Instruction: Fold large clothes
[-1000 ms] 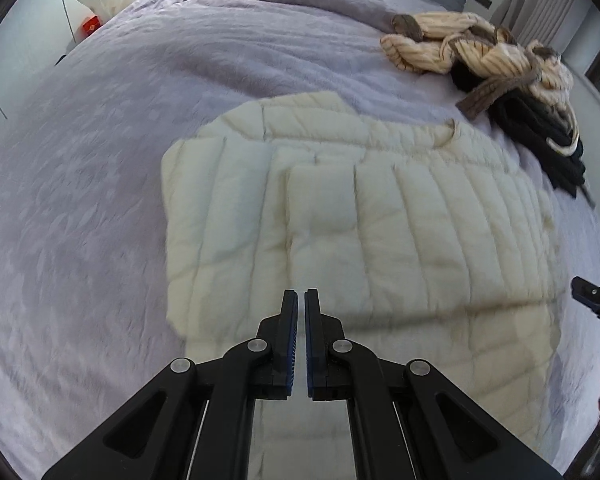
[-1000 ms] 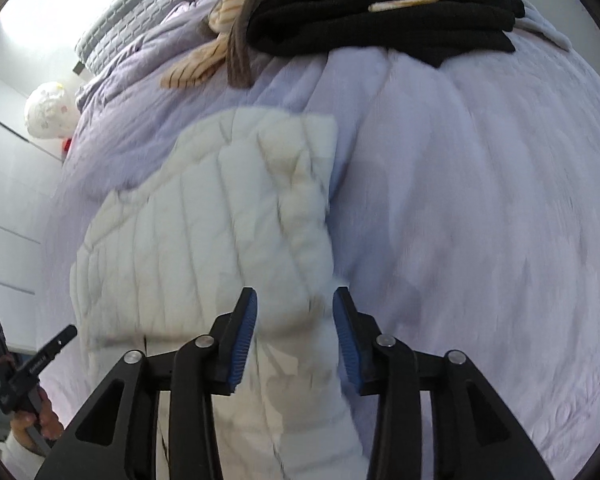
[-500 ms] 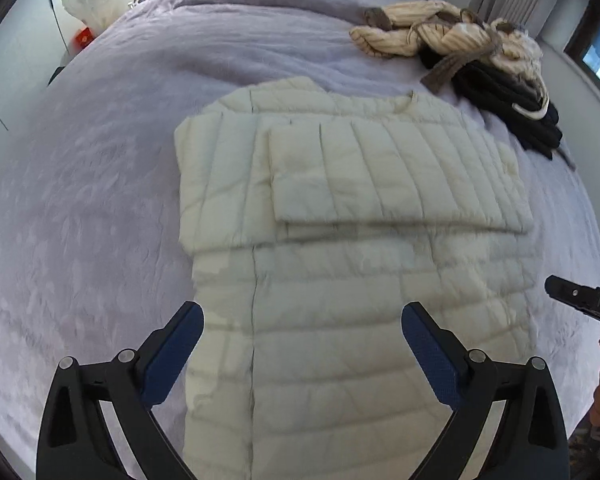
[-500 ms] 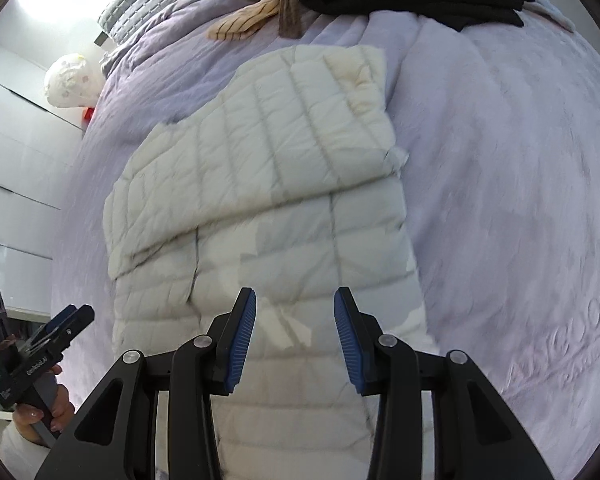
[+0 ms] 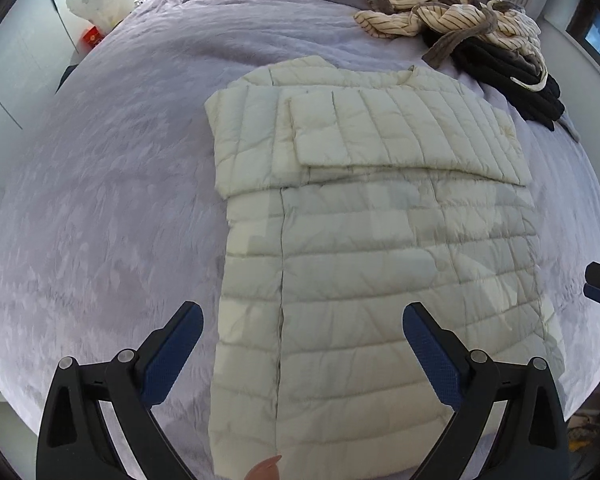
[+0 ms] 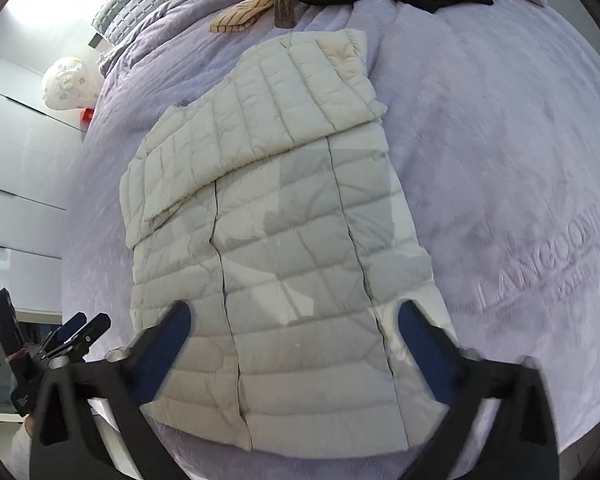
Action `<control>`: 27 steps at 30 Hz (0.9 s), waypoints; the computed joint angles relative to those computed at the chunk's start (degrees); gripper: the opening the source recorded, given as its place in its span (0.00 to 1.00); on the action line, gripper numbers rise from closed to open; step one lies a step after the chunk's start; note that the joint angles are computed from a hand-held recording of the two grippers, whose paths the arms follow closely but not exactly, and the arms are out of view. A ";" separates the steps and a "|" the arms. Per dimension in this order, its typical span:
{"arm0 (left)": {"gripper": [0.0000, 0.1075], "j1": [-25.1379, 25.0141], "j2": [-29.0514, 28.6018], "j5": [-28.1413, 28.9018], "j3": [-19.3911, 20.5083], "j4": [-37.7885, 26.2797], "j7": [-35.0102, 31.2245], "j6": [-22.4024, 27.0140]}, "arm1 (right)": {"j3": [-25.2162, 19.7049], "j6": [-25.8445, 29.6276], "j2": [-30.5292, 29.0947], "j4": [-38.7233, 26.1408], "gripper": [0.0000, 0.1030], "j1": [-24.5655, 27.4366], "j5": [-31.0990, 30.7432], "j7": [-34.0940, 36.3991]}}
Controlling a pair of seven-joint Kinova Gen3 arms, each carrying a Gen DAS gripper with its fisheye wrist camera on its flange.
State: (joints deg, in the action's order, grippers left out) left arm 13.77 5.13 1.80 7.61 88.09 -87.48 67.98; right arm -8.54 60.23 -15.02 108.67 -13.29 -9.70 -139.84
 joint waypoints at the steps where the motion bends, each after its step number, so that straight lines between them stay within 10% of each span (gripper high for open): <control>1: 0.93 -0.04 -0.05 0.03 -0.02 0.06 -0.13 0.49 | -0.33 0.33 -0.59 0.28 1.00 0.08 0.06 -0.78; 14: 0.93 -4.36 -2.87 0.00 -3.27 9.16 -2.22 2.72 | 1.85 1.57 -5.26 5.93 1.00 1.17 -5.32 -3.36; 27: 0.93 -16.23 -1.20 15.44 -8.13 16.21 -12.55 7.02 | 9.77 -0.27 -14.37 21.33 1.00 7.24 -18.74 -2.95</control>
